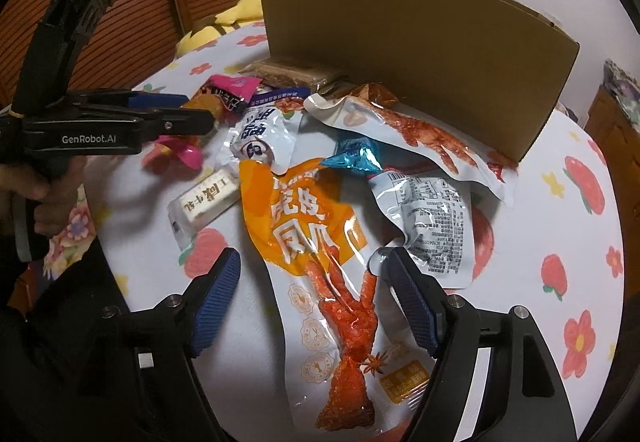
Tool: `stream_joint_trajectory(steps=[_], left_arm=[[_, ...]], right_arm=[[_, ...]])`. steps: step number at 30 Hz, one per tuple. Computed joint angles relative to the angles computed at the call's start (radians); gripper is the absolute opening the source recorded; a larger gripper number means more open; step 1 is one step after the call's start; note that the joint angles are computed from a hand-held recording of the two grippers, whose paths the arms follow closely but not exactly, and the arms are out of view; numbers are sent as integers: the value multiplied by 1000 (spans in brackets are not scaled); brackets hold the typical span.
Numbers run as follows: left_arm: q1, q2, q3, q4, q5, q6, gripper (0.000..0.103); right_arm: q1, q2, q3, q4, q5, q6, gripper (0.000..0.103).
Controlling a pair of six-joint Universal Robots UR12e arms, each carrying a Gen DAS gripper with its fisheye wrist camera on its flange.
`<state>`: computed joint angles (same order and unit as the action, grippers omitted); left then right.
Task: Organize snacks
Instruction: 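Reach the left tool to the pink bread pack while the right tool reaches the orange chicken-feet pack, then grasp and lift the pink bread pack with the left tool while the right tool lifts the orange pack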
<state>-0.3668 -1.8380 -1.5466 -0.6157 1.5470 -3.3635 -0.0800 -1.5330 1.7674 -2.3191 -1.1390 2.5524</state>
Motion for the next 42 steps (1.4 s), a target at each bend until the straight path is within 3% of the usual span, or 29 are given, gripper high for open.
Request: stream_joint_trajectory(steps=[7,11,26,32,34,42], left_arm=[[1,-17,28,-56,16,-3,66],[0,-15,19,-47,17,19,44],[7,41,-65,43,24,13,42],[2,59,-87,86,22,6,42],[-1,60,-87,90,24,7,42],[-8,61,-90,104,28,17,42]], right_arm=[[9,8,-5,-18,-21,15,78],[27,11,-2,-47,-81,4,80],[28,33,-30,-7,-65,-11,83],[25,23,-29,28,-59,-41,68],[24,21,-32,37,-62,-40,55],[15,11,-29,51,-50,-45,46]])
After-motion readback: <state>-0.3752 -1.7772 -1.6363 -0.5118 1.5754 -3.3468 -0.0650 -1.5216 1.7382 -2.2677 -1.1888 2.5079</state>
